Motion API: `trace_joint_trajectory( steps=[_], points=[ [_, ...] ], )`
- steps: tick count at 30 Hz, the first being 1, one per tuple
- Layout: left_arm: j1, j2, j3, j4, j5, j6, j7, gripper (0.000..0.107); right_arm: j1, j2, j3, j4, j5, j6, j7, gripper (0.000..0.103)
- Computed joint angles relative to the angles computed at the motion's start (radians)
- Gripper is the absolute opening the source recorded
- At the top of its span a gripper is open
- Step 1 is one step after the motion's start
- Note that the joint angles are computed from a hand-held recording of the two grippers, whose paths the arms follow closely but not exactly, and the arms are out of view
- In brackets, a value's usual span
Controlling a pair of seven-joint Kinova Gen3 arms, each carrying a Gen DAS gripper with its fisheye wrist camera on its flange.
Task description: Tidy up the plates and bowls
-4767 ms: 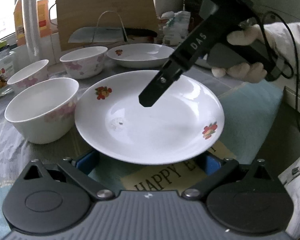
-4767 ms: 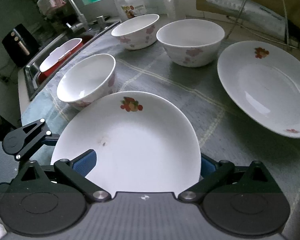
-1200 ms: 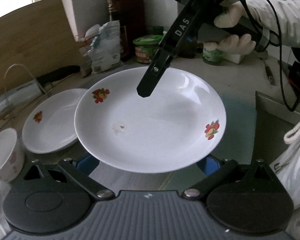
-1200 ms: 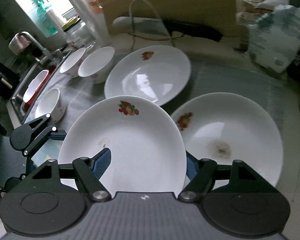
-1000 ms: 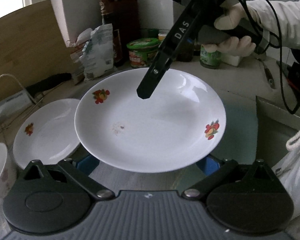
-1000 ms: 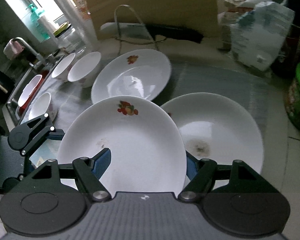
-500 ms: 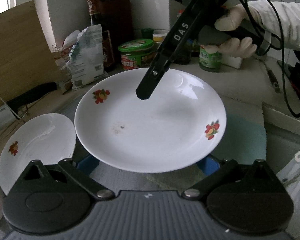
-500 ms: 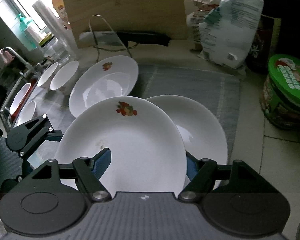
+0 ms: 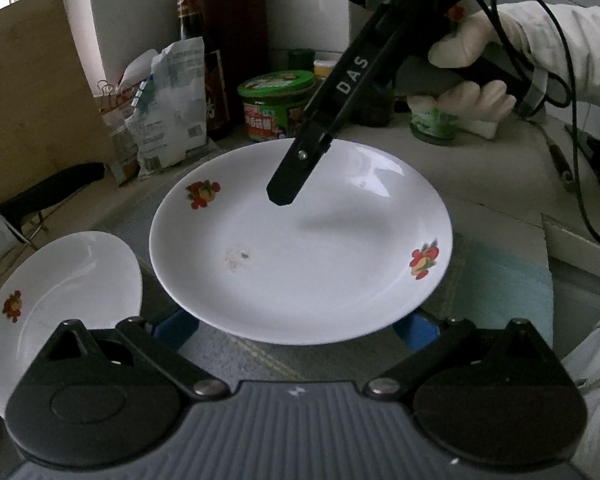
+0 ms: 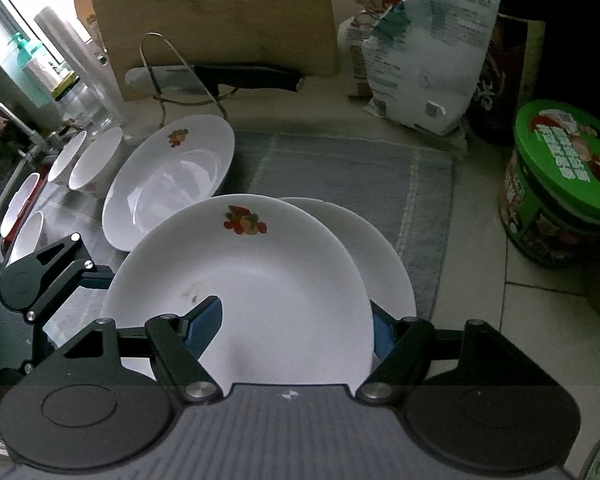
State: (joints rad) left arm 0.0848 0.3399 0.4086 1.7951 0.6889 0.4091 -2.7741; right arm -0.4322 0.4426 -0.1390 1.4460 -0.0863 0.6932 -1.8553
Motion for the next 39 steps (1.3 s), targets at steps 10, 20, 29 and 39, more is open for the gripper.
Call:
trace_joint_trajectory(
  steps=[10,20,29,39],
  points=[
    [0.034,0.007,-0.031,-0.028,-0.057,0.024,0.059,0.102,-0.011,0.020,0.010,-0.019,0.015,0.017,-0.019,0.080],
    [0.055,0.014,-0.044,-0.048,-0.105,0.036,0.112,0.102,-0.021,0.033,0.017,-0.036,0.032,0.041,-0.036,0.080],
    [0.117,0.017,-0.099,-0.094,-0.208,0.081,0.250,0.102,-0.046,0.050,0.032,-0.067,0.067,0.084,-0.076,0.080],
    [0.114,0.018,-0.088,-0.101,-0.251,0.083,0.285,0.102,-0.041,0.050,0.028,-0.073,0.066,0.101,-0.098,0.080]
  ],
)
